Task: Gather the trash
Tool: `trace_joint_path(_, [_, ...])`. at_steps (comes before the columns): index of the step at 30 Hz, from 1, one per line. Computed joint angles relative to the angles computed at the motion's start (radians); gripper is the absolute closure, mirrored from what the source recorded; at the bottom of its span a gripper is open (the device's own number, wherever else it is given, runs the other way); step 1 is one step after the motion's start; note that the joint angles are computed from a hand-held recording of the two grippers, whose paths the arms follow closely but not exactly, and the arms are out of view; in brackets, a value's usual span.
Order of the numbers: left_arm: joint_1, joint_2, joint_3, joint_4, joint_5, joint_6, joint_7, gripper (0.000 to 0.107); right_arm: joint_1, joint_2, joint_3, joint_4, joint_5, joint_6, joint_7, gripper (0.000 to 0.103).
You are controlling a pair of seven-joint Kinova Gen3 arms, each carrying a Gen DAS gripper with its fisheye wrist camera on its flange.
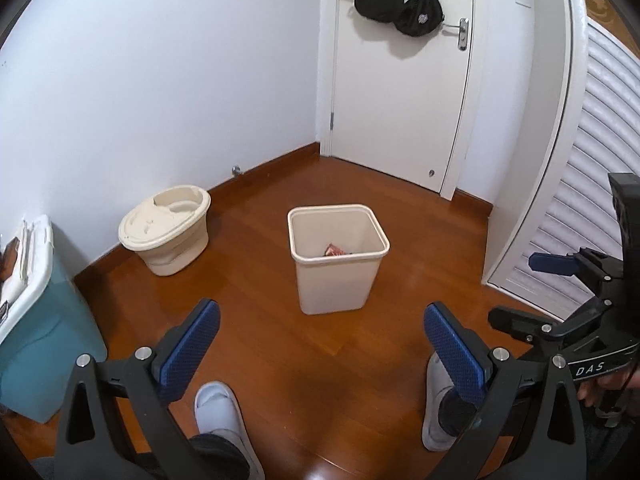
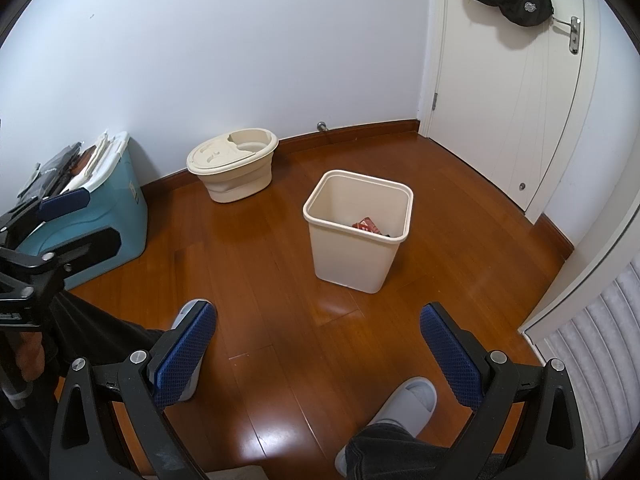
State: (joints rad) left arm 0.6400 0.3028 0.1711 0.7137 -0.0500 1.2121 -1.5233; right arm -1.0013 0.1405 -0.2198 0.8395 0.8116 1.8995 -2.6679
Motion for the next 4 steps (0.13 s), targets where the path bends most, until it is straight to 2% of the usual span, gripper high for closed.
trace_joint_path(4, [0.005,0.041,-0.001,-0.077,0.008,0.077,-0.011,0.004,-0.001,-0.002,-0.002,0.002,0.002,0.002,0.0,0.0])
